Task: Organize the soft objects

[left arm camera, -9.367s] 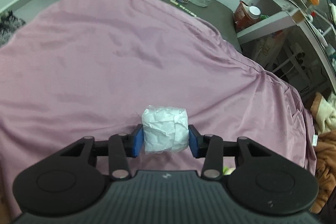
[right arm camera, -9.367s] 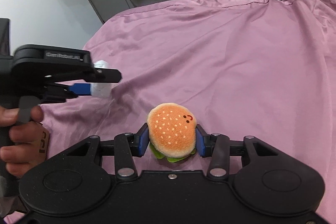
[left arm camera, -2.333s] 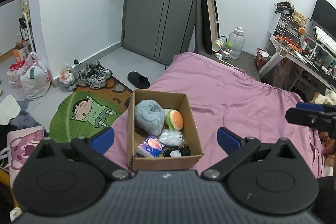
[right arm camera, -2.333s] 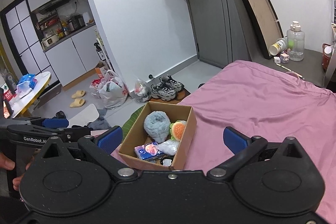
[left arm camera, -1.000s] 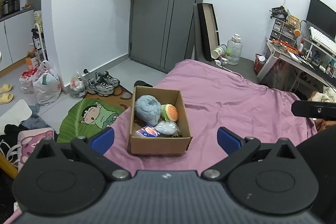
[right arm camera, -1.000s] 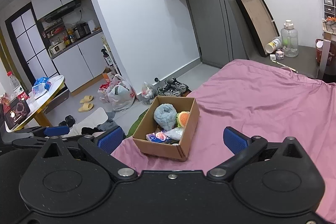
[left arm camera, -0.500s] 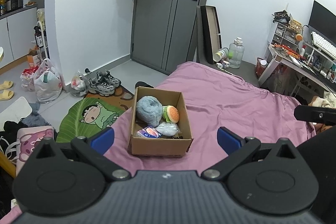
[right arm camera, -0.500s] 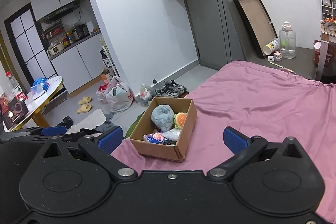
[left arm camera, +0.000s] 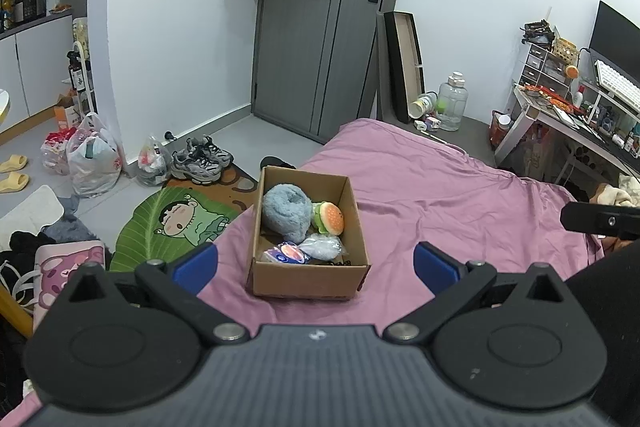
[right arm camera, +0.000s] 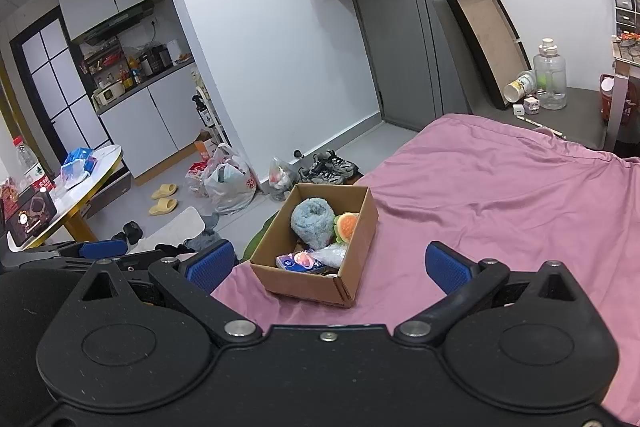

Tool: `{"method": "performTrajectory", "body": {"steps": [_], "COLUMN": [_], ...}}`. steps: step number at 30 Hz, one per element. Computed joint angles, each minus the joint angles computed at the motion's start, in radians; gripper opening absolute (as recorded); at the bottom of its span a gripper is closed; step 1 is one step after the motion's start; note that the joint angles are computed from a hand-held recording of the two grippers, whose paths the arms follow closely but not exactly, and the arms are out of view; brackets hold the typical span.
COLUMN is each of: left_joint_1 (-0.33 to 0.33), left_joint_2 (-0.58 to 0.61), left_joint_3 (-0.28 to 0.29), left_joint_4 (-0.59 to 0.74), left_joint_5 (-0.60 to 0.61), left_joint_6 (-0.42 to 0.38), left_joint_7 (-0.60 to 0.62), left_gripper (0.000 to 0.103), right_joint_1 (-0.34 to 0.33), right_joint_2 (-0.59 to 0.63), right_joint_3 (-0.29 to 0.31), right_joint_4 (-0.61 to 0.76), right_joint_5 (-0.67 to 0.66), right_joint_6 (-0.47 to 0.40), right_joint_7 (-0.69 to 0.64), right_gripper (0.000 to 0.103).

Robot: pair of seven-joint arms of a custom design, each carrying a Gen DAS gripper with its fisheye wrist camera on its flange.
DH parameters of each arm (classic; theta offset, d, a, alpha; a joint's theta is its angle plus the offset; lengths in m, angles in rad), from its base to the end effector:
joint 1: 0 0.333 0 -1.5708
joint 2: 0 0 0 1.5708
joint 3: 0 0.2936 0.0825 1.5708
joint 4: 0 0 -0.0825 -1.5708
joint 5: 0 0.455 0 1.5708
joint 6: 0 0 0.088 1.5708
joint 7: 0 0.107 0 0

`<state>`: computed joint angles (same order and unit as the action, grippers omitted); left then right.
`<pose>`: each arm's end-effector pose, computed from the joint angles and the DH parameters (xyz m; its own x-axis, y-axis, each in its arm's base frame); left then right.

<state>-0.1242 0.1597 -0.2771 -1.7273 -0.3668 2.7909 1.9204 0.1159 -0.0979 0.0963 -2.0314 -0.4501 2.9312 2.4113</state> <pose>0.6761 -0.2561 0.5501 -0.4760 -0.8720 0.1139 -0.5619 0.2019 -0.8022 0.6229 0.1644 0.5584 -0.0758 -0.9576 -0.2780 -0.5236 0.2755 -0.8062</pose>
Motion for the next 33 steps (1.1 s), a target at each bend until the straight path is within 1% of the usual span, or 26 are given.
{"method": "performTrajectory", "body": {"steps": [8,17,33], "left_joint_1": [0.000,-0.009,-0.007], "left_joint_2": [-0.003,-0.008,-0.008], "left_joint_3": [0.002,0.009,0.007], "left_joint_4": [-0.003,-0.013,-0.013], "left_joint_5": [0.007,0.055,0.055], "left_joint_6": [0.002,0.012,0.011], "left_joint_7": [-0.003,-0.044,-0.044], "left_gripper": [0.103,0.103,0.103], "right_joint_1": [0.003,0.004,0.008], "right_joint_2": [0.002,0.003,0.006], "right_joint_3": [-0.002,-0.003,-0.004], "right_joint_4": [-0.001,-0.001,-0.001], "right_joint_5": [0.017,0.019,0.028], "right_joint_6": [-0.004,-0.003,0.000], "right_joint_7": [-0.010,-0.010,-0.012], "right_gripper": [0.103,0.103,0.103]}}
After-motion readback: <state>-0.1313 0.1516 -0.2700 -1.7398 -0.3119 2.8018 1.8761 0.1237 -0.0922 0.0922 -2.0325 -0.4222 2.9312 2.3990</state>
